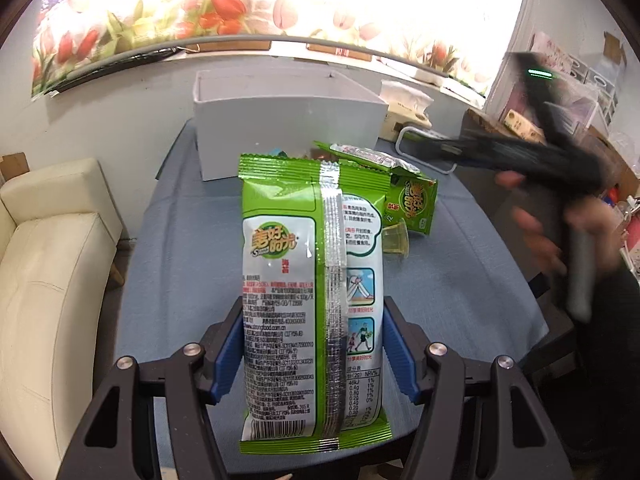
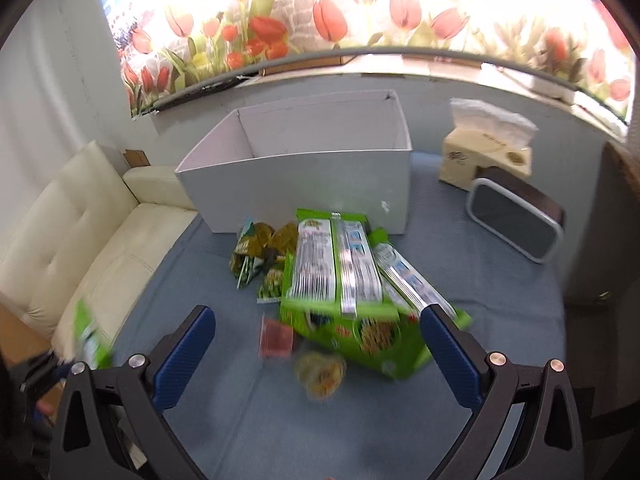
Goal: Organize snacks
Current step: 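Grasp a long green snack bag with the left tool while the right tool grasps another green bag, then carry both green bags over the white box and open both tools to drop them inside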
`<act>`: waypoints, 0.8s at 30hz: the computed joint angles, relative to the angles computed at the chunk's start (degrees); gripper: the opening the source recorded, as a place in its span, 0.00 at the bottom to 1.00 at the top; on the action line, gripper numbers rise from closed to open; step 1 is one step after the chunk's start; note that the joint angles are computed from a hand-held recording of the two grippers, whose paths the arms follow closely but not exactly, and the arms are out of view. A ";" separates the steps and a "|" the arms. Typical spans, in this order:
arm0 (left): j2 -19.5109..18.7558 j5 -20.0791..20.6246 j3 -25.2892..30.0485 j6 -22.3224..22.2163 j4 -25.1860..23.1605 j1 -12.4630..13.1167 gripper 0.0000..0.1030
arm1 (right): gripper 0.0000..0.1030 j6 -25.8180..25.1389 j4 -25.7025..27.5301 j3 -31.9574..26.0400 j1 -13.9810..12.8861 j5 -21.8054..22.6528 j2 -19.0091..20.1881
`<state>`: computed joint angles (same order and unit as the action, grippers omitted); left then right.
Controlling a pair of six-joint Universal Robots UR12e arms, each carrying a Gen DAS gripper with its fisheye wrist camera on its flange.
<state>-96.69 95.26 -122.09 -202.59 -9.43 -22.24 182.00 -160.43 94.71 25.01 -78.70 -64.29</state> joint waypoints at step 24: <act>2.58 -0.64 -3.32 -0.48 2.32 2.54 0.67 | 0.64 1.29 17.82 -13.16 0.39 2.81 8.73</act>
<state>-94.10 94.62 -125.41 -203.07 -7.11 -19.71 183.29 -142.61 81.55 25.40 -75.90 -55.56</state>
